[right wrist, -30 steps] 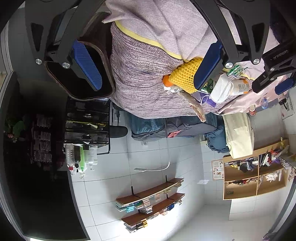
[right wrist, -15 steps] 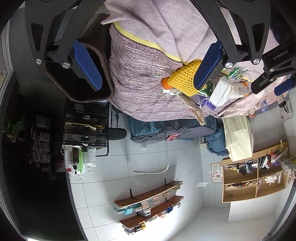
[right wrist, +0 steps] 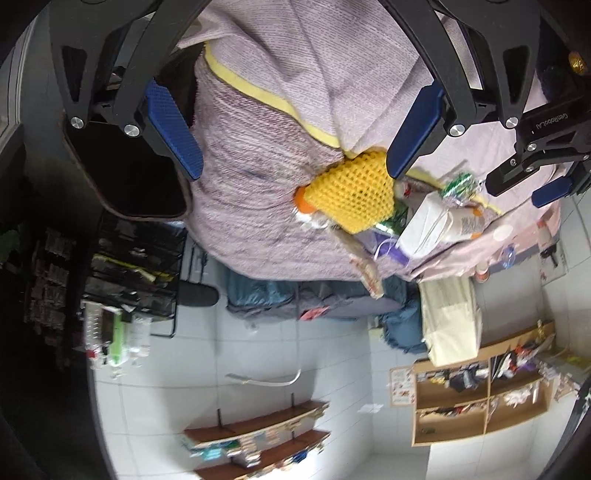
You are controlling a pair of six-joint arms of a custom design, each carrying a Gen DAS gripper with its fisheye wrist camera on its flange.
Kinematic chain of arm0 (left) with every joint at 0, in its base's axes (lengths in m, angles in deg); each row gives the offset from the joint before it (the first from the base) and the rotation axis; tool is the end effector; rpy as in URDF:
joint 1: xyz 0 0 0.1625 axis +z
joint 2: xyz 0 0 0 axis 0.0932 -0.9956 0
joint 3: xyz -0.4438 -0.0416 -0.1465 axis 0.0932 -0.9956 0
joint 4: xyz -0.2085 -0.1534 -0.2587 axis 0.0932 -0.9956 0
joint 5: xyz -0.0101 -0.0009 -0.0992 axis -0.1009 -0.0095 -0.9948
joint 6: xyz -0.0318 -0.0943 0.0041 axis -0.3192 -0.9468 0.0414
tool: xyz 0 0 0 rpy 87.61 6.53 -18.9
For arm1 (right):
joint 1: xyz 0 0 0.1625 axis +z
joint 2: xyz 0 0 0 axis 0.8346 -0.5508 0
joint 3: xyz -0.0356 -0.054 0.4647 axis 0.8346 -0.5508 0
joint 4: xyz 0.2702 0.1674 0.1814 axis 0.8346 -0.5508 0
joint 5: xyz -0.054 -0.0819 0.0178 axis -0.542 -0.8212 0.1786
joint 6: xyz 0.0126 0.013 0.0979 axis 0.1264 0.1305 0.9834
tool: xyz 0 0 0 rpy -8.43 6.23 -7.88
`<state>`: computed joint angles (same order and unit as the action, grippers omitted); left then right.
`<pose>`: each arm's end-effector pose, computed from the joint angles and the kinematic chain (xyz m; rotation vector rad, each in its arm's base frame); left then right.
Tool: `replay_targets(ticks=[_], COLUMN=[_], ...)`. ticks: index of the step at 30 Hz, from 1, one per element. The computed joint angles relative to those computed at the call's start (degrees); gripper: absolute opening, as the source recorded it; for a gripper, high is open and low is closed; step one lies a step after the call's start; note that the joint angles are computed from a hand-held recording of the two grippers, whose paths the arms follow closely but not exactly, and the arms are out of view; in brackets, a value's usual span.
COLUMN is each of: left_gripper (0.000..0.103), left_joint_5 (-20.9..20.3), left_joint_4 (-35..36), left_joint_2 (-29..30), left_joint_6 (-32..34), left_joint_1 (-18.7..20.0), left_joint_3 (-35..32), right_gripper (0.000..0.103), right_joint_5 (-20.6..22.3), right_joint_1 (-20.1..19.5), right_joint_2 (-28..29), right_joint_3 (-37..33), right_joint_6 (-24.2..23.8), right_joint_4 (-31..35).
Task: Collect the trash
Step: 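Grasp the yellow foam net with the right tool while the left tool grasps the green candy packet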
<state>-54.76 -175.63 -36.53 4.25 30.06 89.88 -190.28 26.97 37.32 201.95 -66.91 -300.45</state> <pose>-0.2644 -0.4566 -0.0008 0.6757 2.1193 -1.2192 0.0612 -0.4584 0.2157 0.4711 -2.0841 1.3134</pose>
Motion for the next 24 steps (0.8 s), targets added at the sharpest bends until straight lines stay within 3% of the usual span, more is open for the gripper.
replay_targets(ticks=[4, 9, 17, 22, 24], left_gripper=[0.097, 0.097, 0.097, 0.097, 0.093], left_joint_5=[-1.5, -6.4, -12.2, -14.3, -15.8], left_joint_4=[7.3, 19.3, 34.0, 41.2, 44.5], left_joint_2=[-2.6, -7.7, -11.2, -11.2, -11.4], left_joint_6=[-3.7, -9.5, -8.7, -8.4, -8.9], left_joint_1=[2.5, 7.4, 12.4, 14.5, 15.2], left_joint_3=[0.6, 0.1, -5.6, -10.0, -11.5], right_gripper=[0.098, 0.098, 0.098, 0.097, 0.088], right_joint_5=[-2.4, -5.2, -10.3, -13.8, -14.9], right_joint_1=[1.2, 2.9, 4.4, 5.5, 5.8], right_joint_2=[-0.9, -1.4, -1.3, 0.0, 0.4], right_joint_3=[-3.6, -8.1, -18.1, -22.8, -24.2], right_joint_6=[-2.3, -5.7, -3.1, -3.4, -3.3], right_joint_4=[10.0, 20.6, 39.4, 44.1, 46.4])
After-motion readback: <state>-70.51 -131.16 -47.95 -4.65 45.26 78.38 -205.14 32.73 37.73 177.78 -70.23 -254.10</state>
